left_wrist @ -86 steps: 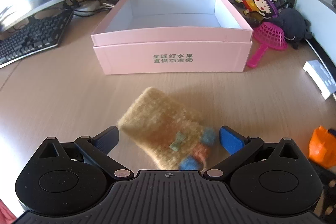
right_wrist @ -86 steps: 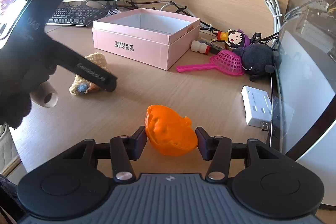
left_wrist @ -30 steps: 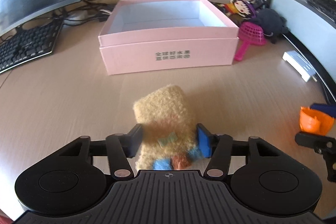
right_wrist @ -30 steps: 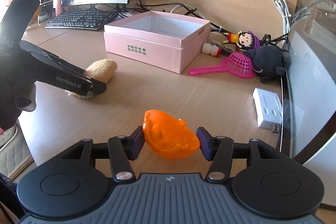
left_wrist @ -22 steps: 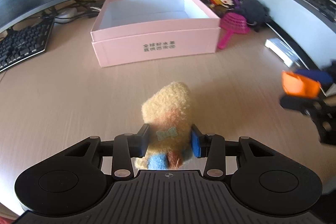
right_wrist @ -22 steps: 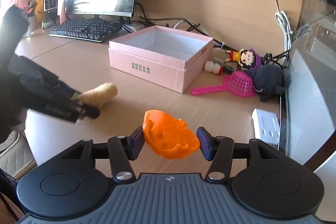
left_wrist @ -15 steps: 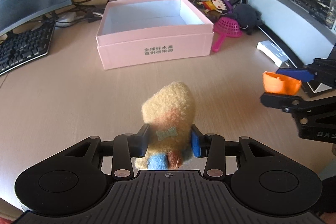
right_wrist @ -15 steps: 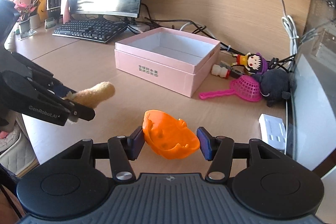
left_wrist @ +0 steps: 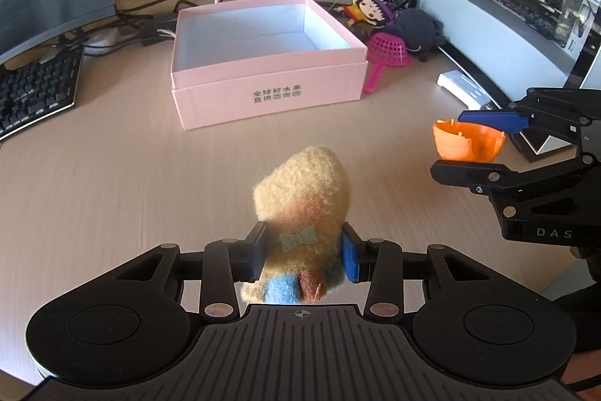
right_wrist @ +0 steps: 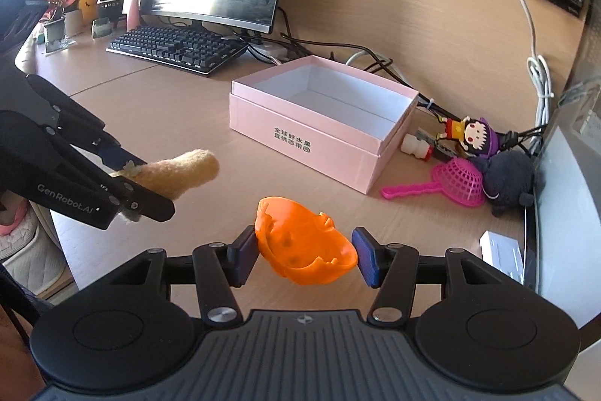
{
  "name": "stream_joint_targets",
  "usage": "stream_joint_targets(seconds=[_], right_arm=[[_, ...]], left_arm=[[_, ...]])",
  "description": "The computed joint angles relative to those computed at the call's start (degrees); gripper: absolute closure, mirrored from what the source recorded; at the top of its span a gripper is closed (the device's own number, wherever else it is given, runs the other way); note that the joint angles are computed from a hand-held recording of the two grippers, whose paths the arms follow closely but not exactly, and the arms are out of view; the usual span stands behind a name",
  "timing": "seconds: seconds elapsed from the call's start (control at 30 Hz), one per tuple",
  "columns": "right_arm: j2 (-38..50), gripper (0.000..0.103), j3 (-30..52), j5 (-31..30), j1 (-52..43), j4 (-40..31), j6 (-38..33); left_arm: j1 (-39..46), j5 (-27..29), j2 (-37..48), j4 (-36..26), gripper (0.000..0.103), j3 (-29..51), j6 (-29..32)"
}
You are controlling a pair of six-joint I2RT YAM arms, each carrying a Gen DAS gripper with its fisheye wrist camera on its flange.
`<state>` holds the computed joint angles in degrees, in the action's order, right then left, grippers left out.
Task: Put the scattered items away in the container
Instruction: 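Carry both items over the pink box and release them inside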
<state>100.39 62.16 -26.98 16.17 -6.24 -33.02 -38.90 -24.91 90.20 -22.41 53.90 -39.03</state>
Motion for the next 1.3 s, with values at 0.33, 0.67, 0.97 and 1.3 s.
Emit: stream_joint_targets(seconds=[0.33,0.67,0.97,1.3], right_arm=[[-0.83,0.049,1.35,2.85,2.44,0.10,1.12],[2.48,0.049,7.01,5.85,4.33,4.93,3.87],[15.14,0.049,23.79,8.38,7.24,6.90,8.37],[39.47,0.033,59.93,10.99,10.23,-5.97,14.16]], left_arm=[[3.64,3.26,-1.45,4.27,0.059,-1.48,5.71],[11.94,5.76,-0.69,7.82,0.059,3.51,15.88],[23.72,14.37,9.16,10.28,0.059,17.61,22.24],[34.22,24.59,28.74,5.50,0.033,40.68,30.84]])
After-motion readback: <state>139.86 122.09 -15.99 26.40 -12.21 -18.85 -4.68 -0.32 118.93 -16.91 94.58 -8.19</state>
